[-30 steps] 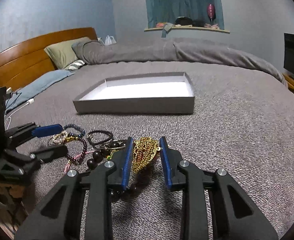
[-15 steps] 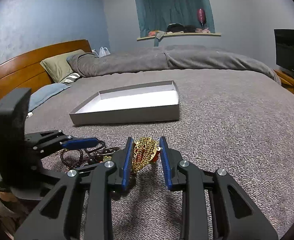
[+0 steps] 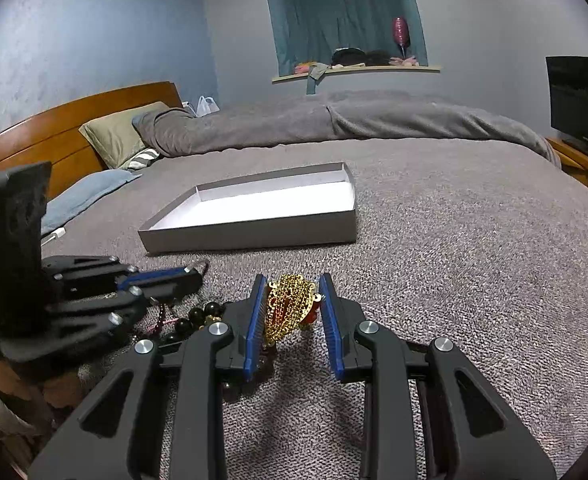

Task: Organize jewelry
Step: 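Carry both items into the white box and open both grippers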

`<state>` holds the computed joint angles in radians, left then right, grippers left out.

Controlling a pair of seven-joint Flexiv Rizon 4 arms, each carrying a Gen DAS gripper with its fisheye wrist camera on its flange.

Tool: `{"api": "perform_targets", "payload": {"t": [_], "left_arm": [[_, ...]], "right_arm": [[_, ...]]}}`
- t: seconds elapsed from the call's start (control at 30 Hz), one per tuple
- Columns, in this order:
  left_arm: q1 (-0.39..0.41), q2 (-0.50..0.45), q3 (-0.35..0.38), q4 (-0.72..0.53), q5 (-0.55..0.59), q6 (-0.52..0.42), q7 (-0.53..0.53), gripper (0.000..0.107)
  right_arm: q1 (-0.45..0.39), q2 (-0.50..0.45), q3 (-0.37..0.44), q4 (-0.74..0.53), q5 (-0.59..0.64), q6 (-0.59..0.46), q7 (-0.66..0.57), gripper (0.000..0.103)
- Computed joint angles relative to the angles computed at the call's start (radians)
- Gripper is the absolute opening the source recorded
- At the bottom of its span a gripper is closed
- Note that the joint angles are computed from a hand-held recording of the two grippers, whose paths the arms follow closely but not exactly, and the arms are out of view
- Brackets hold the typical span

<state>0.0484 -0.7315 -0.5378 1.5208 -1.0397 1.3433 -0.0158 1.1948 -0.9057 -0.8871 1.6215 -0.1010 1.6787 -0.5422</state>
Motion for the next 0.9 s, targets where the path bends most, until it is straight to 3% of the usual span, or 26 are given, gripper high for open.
{"api": "perform_targets", "payload": {"t": [0.13, 0.27, 0.37, 0.5, 0.7, 0.9], "left_arm": [[0.029, 0.018, 0.008, -0.016, -0.037, -0.123, -0.029, 0.006], [0.033, 0.006, 0.082, -0.094, -0.036, -0.327, -0.162, 0.006], [0.03, -0.029, 0.127, -0.174, -0.034, -0.422, -0.255, 0.006], [0.021, -0.082, 0.159, -0.28, -0.023, -0.419, -0.332, 0.006], [0.004, -0.169, 0.173, -0.415, 0.046, -0.349, -0.455, 0.006], [-0.024, -0.257, 0.188, -0.547, 0.181, -0.323, -0.583, 0.006]], "right_arm": [[0.002, -0.002, -0.009, -0.004, 0.001, -0.003, 0.001, 0.027], [-0.03, 0.004, 0.019, -0.036, -0.018, -0.009, -0.007, 0.026], [-0.061, 0.008, 0.042, -0.072, -0.037, -0.013, -0.007, 0.026], [-0.117, 0.007, 0.089, -0.131, -0.052, -0.007, -0.004, 0.026], [-0.3, -0.021, 0.259, -0.341, -0.149, -0.064, -0.011, 0.026], [-0.542, -0.117, 0.56, -0.666, -0.266, -0.223, -0.078, 0.027]]}}
